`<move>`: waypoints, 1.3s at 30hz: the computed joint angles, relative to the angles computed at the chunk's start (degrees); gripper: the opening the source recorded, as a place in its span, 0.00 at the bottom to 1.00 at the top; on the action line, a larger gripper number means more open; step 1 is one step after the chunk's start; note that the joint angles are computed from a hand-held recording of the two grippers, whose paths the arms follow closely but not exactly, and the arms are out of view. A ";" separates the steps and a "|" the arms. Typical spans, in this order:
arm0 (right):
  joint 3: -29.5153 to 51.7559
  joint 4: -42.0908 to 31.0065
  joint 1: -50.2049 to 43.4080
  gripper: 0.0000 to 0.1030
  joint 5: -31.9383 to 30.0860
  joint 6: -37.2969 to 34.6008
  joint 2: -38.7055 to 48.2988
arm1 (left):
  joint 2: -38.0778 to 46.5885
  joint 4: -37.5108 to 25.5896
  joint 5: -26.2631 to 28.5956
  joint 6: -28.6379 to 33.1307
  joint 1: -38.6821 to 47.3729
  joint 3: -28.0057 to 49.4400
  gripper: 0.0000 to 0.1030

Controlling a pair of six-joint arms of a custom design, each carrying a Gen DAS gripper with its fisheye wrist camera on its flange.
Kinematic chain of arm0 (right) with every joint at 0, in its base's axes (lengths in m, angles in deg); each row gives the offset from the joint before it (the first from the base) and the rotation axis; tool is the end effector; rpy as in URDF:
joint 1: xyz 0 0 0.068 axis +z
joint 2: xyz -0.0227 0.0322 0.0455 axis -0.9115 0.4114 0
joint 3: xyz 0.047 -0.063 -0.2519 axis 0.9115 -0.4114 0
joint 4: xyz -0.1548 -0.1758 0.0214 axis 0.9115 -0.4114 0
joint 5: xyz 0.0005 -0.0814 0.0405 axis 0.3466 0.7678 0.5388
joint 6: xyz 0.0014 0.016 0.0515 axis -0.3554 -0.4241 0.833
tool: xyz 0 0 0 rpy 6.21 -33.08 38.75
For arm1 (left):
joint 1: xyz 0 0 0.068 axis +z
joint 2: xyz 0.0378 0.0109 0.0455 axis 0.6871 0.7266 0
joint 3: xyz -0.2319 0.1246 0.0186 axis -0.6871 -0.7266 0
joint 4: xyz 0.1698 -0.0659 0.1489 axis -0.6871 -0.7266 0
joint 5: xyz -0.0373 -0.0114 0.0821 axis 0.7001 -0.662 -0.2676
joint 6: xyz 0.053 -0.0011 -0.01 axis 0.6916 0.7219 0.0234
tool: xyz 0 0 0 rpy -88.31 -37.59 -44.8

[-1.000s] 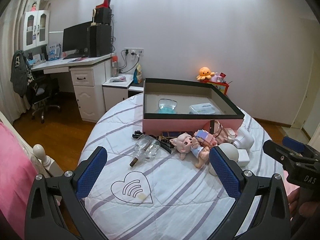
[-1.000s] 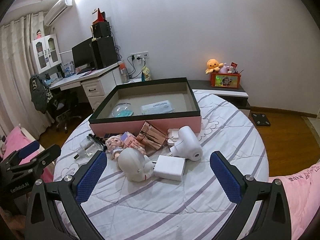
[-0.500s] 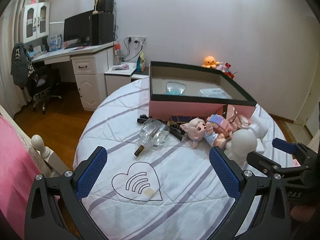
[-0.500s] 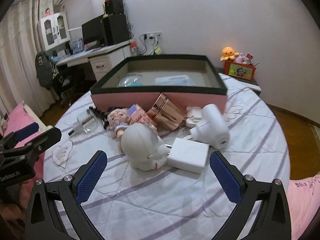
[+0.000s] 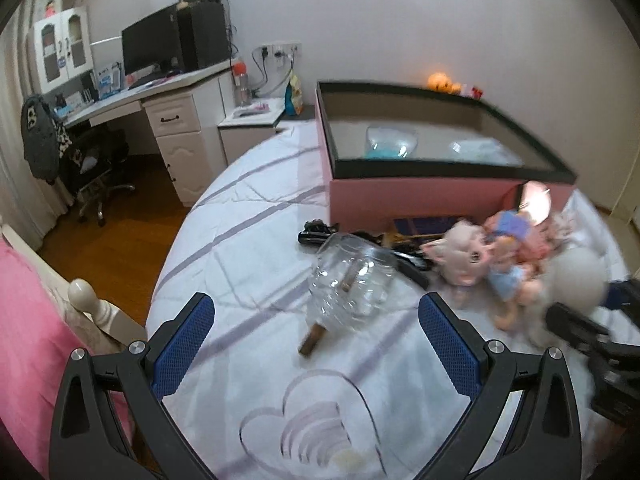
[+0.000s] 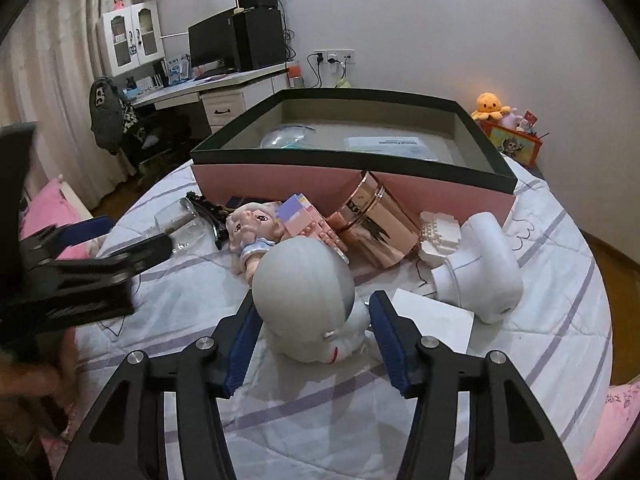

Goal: Organize rigid objects
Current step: 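Grasp the clear glass bottle with the left gripper while the right gripper grasps the white doll head, then lift both held items into the pink box and release them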

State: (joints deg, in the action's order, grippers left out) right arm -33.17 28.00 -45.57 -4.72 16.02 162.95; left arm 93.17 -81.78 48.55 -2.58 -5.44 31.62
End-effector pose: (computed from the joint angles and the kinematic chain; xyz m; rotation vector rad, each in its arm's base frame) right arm 0.2487 0.0999 0.2052 -0.6574 2.2791 0.3892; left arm 0.2149 -0.2111 0.1944 -0.3026 2.3536 0.1786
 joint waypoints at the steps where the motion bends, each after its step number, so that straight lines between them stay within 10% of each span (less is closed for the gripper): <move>1: 0.15 -0.11 -0.25 0.54 -0.46 -0.03 0.12 | 0.89 -0.01 1.22 1.31 1.10 0.64 1.00; 5: 0.75 -0.80 -1.13 0.54 -1.45 0.18 0.08 | 1.84 3.09 5.67 7.69 4.70 1.52 0.98; 10: 1.13 -1.88 -2.07 0.54 -2.97 0.54 -1.29 | 0.15 8.06 10.15 10.71 5.50 -1.42 0.50; 25: 2.39 -4.79 -3.18 0.54 -4.84 0.92 -6.21 | -9.22 8.12 4.81 2.74 -2.87 -7.70 0.50; 39: 14.41 -8.95 -6.13 0.54 -6.26 -1.57 -3.18 | -12.02 4.93 1.15 11.54 -1.86 1.69 0.50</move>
